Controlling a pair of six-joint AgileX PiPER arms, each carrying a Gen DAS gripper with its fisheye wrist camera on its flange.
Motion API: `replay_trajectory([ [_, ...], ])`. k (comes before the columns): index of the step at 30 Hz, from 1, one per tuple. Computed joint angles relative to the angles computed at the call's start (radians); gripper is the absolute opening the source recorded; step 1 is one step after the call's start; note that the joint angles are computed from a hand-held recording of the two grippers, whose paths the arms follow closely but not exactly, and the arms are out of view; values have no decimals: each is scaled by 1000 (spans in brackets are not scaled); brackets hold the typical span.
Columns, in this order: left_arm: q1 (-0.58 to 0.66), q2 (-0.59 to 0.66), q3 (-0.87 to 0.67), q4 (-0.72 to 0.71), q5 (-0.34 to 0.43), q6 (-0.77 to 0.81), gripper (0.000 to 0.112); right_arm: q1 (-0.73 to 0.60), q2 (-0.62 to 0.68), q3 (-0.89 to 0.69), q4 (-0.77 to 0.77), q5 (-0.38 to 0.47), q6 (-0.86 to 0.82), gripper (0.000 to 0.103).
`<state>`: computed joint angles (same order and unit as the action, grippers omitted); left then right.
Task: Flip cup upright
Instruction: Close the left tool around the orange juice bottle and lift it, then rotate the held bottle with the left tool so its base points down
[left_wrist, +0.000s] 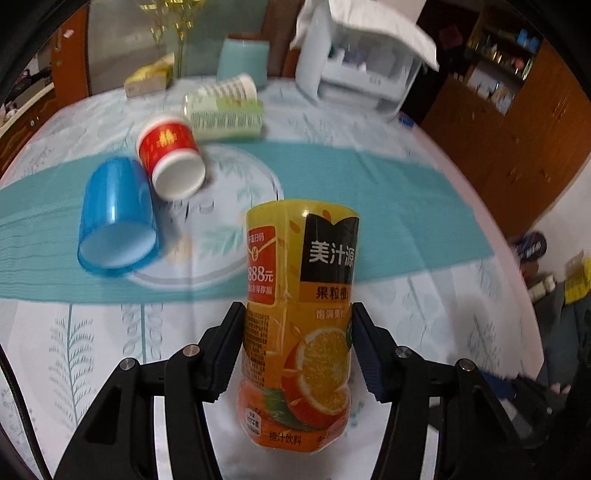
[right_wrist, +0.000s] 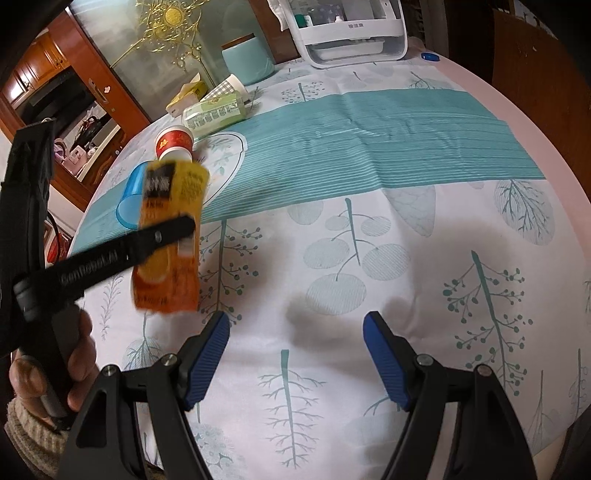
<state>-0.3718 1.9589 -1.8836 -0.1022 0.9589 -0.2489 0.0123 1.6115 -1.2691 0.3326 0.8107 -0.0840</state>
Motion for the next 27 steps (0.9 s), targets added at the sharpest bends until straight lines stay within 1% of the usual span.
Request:
replay_trajectory([
  [1,2,-17,31,-3,-46,2,55,1,0,-1,-2,-1,1,75],
  [3,2,-61,119,-7,-171,7,55,2,-2,2,0,-7,0,75],
  [4,-2,-75,148,6,-205,-4,55,2,-2,2,3,-9,-3,75],
  [8,-3,-123,257,-10,-289,9,55,7,-6,8,14,-9,-9,75],
  [12,-6,-191,392,-13,-394,33,55,13,-10,10,19,-10,-20,75],
  [17,-15,-254,483,1,-445,31,55,20,-15,12,18,-9,-19,75],
  [18,-16,-270,510,-4,-466,36,55,21,-15,12,17,-10,-19,75],
  [20,-28,-297,548,26,-493,22,55,25,-19,17,17,-13,-18,75],
  [22,-38,-311,563,36,-492,24,55,29,-21,18,13,-13,-16,75],
  [25,-45,-343,606,21,-516,46,56,35,-27,20,10,-15,-16,75],
  [27,-58,-363,634,57,-538,34,56,37,-28,19,10,-11,-18,75],
])
